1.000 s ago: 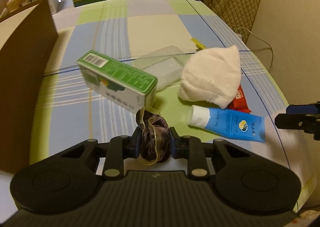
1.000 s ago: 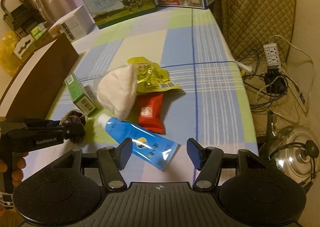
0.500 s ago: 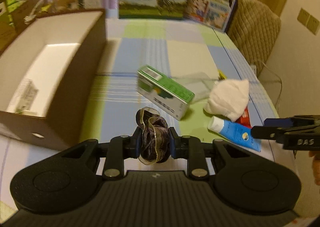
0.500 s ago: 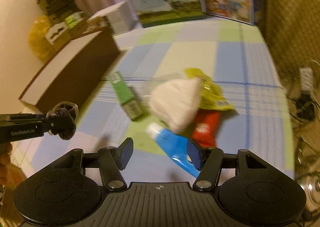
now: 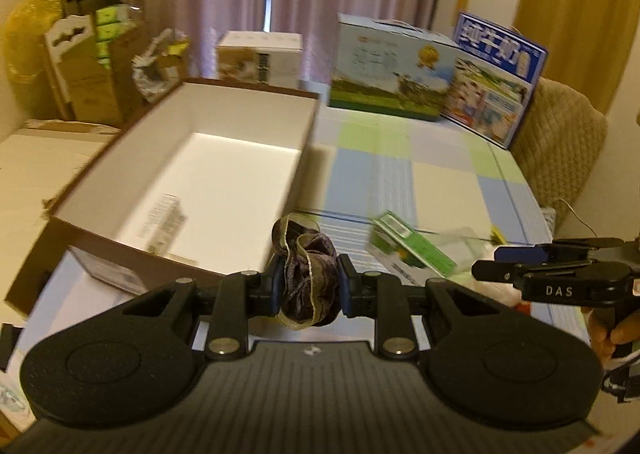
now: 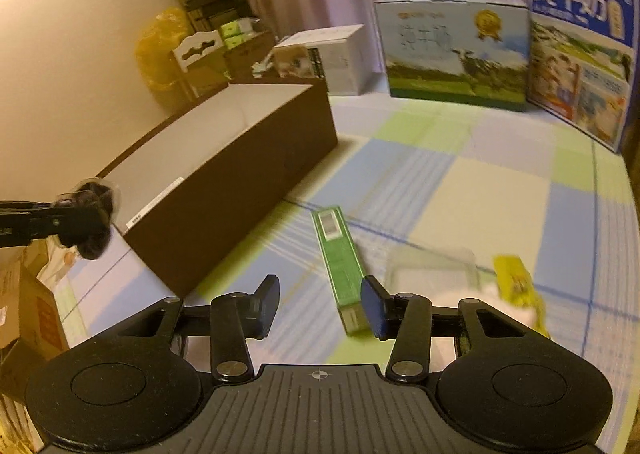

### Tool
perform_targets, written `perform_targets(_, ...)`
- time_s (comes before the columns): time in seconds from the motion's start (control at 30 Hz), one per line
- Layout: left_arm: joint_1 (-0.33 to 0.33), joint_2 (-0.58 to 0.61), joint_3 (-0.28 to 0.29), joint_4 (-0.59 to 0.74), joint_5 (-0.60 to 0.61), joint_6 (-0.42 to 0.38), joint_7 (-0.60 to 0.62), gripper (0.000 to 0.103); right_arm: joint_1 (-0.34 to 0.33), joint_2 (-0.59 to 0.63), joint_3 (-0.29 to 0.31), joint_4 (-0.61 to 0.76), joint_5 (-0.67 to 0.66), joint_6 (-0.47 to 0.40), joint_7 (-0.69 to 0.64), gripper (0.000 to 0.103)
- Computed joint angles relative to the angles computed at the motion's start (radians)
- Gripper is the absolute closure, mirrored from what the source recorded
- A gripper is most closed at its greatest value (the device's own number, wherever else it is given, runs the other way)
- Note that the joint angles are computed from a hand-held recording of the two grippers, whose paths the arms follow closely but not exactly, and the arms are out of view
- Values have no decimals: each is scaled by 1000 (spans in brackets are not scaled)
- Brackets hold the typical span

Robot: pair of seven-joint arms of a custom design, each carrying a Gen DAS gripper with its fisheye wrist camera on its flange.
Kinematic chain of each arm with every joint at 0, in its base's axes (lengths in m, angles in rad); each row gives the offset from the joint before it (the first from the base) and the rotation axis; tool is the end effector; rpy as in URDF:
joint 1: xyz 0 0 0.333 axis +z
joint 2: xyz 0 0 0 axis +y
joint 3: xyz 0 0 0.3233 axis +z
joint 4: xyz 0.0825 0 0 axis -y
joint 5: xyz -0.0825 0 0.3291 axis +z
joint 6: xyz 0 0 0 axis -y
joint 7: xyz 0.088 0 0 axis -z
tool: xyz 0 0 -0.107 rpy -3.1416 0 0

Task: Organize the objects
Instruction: 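Carry the scrunchie toward the shoebox while right gripper grasps the green box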

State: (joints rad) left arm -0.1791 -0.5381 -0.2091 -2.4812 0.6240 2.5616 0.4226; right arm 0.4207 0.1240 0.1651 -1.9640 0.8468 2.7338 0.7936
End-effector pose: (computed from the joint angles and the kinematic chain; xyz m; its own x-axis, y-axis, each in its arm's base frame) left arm 0.3408 -0.1640 0.5654 0.2881 -0.9541 0.0821 -0.6420 -0.2561 -0.7227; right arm 0.4988 0.2913 0.5092 0.6816 -0.6877 -0.2501 -0.6214 -0.3633 -0.6942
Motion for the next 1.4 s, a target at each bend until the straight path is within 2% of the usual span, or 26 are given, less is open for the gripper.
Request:
perform_targets(0.17,17,-41,13,-12,0,-40,6,81,12,85,-2,85,-70,-3,39,60)
perform_targets(0.4,36,-89,39,-41,-6,-76,24,81,41,205,-28,189,-235,-18,159,60)
perform_targets(0.73,62,-151,79,-87,-22,-108,66,81,85,292,-61,260,-406,-27,289,60)
perform_targets(0.97,81,-178,103,-104,-27,-110,104,81,119,312,-85,276,-499,-24,364,75)
perform_targets(1.13,93,-182,118,-113,-30,-90,131,81,141,303,-99,259,-549,-5,406,76)
perform_targets(1.4,117,-188,145,-123,-34,-41,184,81,149,224,-79,200,-542,46,471,77)
